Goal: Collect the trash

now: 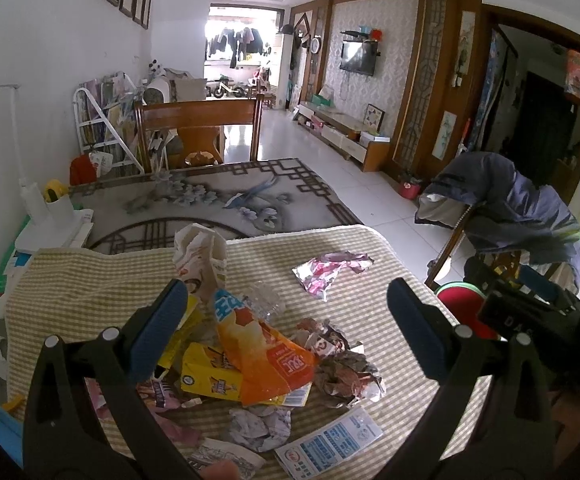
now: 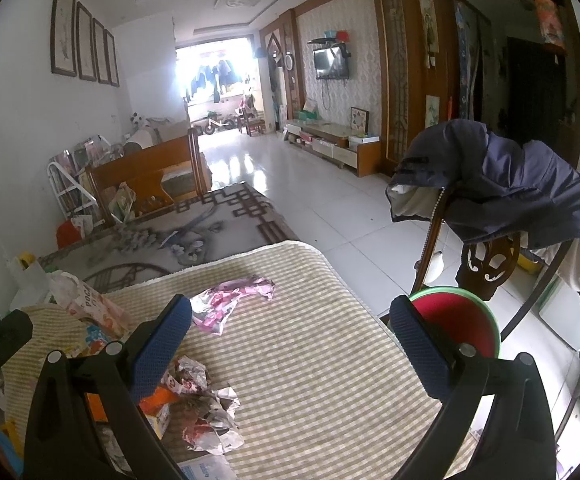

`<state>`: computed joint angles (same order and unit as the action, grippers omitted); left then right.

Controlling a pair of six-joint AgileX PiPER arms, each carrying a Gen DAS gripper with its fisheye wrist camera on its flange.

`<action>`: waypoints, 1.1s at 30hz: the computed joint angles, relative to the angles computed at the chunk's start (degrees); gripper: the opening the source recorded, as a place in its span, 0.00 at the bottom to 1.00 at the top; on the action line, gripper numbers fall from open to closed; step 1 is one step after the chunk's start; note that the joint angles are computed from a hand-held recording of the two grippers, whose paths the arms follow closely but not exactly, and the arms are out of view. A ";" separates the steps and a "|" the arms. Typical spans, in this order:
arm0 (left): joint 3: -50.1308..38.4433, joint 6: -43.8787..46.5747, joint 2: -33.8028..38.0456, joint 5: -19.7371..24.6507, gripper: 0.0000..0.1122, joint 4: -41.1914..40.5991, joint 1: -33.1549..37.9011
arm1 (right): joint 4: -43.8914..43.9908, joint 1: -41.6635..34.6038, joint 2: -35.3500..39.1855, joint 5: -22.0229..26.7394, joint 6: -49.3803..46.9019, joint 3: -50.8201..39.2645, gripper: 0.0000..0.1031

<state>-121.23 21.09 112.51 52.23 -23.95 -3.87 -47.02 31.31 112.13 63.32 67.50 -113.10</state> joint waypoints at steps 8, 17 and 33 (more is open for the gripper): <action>0.77 -2.89 0.54 -1.56 0.87 -1.22 1.14 | -0.02 -0.02 0.10 -1.07 -0.16 0.48 0.93; 1.36 0.34 1.49 -2.21 0.87 3.37 4.79 | 17.89 -2.91 5.70 -1.98 -16.62 -5.90 0.93; -1.54 -3.93 9.87 9.88 0.87 8.21 15.77 | 44.79 -7.16 18.93 1.79 -32.77 -15.92 0.76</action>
<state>-122.77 17.17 122.38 62.11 -15.74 11.91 -2.23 24.16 131.06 65.11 34.73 -129.02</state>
